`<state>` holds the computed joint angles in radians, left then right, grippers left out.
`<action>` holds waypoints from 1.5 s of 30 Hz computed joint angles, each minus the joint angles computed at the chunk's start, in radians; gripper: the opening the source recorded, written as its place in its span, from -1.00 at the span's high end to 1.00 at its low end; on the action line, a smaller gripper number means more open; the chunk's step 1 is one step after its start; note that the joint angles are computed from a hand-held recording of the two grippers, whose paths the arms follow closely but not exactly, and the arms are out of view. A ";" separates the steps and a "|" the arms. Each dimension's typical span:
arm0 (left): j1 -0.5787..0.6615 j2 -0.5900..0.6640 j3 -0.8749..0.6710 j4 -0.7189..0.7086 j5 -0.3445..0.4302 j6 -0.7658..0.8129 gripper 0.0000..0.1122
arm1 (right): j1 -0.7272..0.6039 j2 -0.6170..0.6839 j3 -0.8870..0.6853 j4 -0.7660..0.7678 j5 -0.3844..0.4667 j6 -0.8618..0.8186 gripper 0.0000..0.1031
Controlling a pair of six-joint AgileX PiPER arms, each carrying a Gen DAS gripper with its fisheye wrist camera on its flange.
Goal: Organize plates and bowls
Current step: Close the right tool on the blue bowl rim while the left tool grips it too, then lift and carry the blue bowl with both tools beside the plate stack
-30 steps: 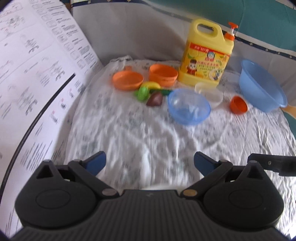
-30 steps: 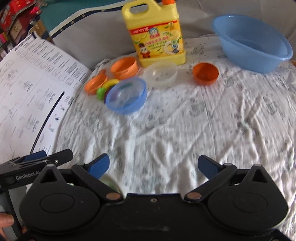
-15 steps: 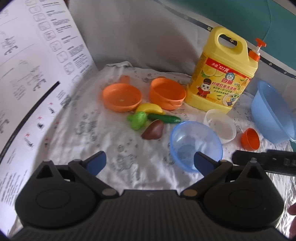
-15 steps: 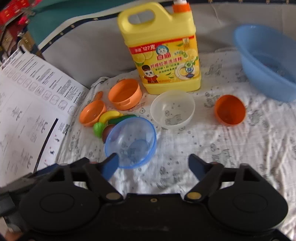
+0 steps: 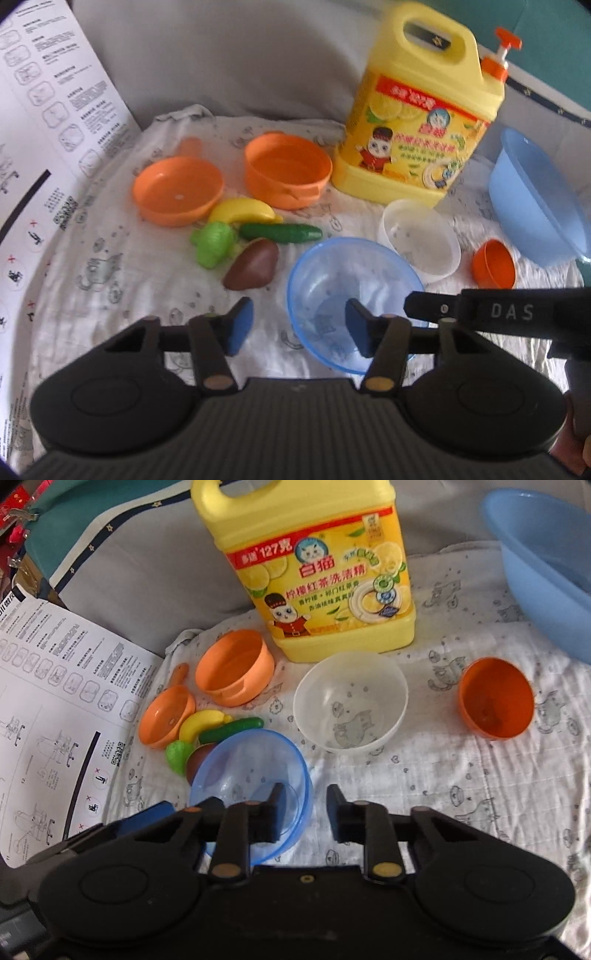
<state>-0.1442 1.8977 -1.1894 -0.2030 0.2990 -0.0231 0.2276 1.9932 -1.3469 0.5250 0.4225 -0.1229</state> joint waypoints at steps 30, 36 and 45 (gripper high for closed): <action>-0.224 -0.195 0.152 0.362 0.069 -0.429 0.62 | -0.112 -0.329 0.434 0.437 -0.112 -0.513 0.84; -0.325 -0.274 0.213 0.486 0.098 -0.589 0.62 | -0.177 -0.464 0.584 0.499 -0.086 -0.621 0.84; -0.492 -0.390 0.303 0.618 0.142 -0.795 0.60 | -0.321 -0.679 0.746 0.381 0.045 -0.599 0.84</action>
<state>-0.6365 1.5077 -0.8863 0.4145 0.4409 -0.8179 -0.0937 1.3143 -0.6012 0.9055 0.4679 -0.7222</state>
